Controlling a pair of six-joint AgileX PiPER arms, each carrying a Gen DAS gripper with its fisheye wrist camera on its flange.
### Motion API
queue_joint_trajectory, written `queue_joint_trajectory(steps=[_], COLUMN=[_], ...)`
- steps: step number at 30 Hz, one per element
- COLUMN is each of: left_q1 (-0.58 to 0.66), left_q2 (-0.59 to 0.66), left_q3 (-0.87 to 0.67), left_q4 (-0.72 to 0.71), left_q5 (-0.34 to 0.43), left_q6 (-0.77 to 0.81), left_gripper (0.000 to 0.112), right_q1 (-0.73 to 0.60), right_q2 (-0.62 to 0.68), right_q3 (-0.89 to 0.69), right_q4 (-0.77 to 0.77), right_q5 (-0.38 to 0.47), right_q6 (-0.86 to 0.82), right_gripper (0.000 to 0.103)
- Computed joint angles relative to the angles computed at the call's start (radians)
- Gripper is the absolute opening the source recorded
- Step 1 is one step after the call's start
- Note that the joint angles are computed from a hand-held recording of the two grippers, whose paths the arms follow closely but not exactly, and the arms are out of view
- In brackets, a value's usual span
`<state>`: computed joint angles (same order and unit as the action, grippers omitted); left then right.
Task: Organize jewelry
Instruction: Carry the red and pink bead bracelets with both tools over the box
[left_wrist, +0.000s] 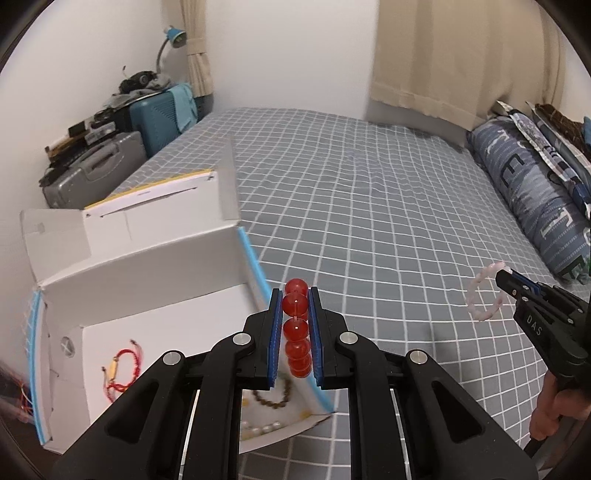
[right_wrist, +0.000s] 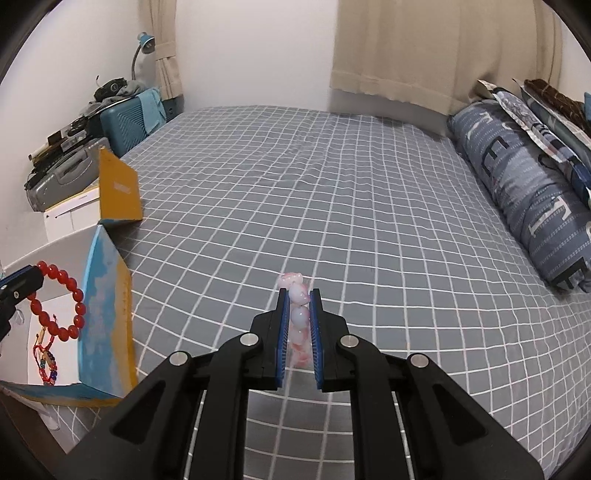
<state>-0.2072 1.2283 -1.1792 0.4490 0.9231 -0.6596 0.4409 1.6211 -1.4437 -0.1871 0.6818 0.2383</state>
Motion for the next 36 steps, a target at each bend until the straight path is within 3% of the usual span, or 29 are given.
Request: queue_joint_trajectory(steps=[6, 15, 21, 29, 36], left_q1=[0.111, 0.37, 0.565, 0.901, 1.029], left_q2=[-0.067, -0.147, -0.199, -0.228, -0.206], left_q3=[0.045, 0.102, 0.14, 0.176, 0.221], left_q4=[-0.065, -0.236, -0.35, -0.61, -0.692], left_q5=[-0.014, -0.047, -0.056, -0.041, -0.05], left_q6=[0.083, 0.311, 0.474, 0.807, 0.944], left_gripper=[0.013, 0.013, 0.013, 0.013, 0.013], right_q1=[0.09, 0.254, 0.363, 0.483, 0.539], right_q2=[0.031, 0.086, 0.14, 0.238, 0.369], right_q3=[-0.03, -0.128, -0.24, -0.417, -0.563], right_q4=[-0.014, -0.08, -0.122, -0.14, -0.087], right_q5=[0.013, 0.042, 0.091, 0.152, 0.195], right_q6=[0.051, 0.143, 0.189, 0.195, 0.153], right_gripper=[0.01, 0.01, 0.01, 0.01, 0.01])
